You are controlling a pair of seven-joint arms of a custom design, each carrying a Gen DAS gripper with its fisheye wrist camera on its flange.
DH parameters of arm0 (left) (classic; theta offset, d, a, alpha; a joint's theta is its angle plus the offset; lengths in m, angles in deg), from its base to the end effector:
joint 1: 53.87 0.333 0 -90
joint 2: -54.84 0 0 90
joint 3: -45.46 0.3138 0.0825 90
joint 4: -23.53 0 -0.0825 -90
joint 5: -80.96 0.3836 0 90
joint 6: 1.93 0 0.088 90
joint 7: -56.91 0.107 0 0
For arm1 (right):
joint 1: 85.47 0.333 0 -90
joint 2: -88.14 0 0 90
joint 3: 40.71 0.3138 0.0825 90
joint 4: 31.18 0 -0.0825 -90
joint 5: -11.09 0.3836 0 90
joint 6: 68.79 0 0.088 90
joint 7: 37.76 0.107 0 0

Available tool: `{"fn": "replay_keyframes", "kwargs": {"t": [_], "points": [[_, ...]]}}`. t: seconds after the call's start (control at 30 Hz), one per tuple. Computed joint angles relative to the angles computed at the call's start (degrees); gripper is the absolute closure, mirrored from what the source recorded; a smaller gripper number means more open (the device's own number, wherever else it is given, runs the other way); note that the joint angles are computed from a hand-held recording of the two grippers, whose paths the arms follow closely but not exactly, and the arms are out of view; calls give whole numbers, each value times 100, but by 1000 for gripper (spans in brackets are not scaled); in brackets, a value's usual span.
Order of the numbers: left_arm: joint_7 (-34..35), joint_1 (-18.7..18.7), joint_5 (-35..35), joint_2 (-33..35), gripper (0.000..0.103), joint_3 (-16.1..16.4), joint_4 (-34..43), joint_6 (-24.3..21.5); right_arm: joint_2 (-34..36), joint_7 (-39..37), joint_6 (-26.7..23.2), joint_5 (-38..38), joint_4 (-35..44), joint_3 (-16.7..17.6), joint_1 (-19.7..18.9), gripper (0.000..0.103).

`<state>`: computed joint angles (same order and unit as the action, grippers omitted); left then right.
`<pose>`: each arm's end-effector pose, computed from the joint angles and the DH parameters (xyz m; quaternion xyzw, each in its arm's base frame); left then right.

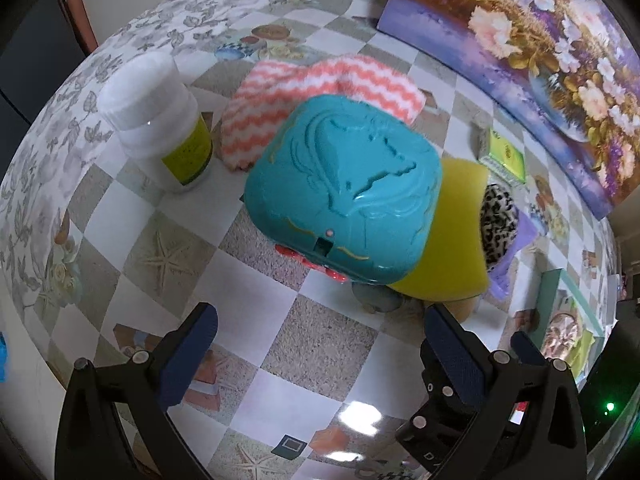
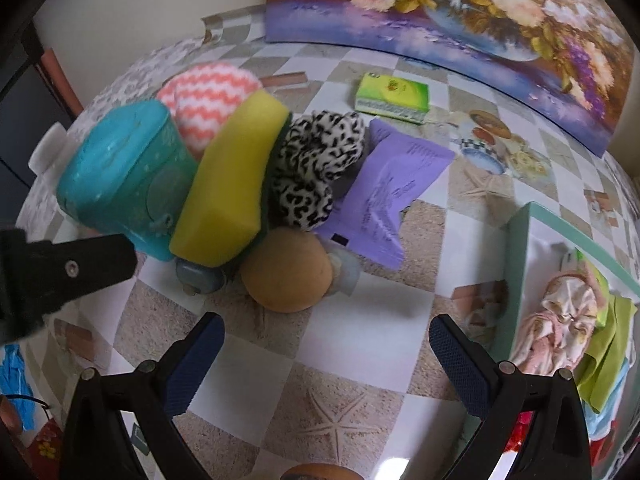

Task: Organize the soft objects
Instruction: 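Lower the right gripper onto the tan ball and grasp it, then carry the tan ball over the tray with the right gripper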

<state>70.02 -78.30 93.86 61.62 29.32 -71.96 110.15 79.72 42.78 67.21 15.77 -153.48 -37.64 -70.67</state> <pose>0.4825 -0.3829 0.5474 -0.8709 0.4749 -0.1068 0.0678 0.5149 0.1681 0.5096 -0.8258 0.5296 -0.1028 0.1644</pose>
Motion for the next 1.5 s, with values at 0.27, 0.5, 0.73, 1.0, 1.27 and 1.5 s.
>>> {"fn": "replay_keyframes", "kwargs": {"t": [0.27,0.5,0.73,1.0,1.27,1.5], "points": [[-74,57,-235,68,0,43,-36,-100,181,9,113,-14,77,15,12,0],[-320,137,-287,-131,0,60,-297,-3,276,2,255,-18,98,51,55,5],[-329,284,-456,-411,0,52,-701,201,333,88,434,-176,91,107,109,14],[-308,354,-572,-459,0,28,-871,390,355,153,585,-212,118,128,166,38],[-377,289,-563,-279,0,-1,-673,372,312,-53,465,-49,106,75,148,48],[-390,238,-569,-185,0,8,-522,384,209,-44,342,-86,39,68,116,48]]}}
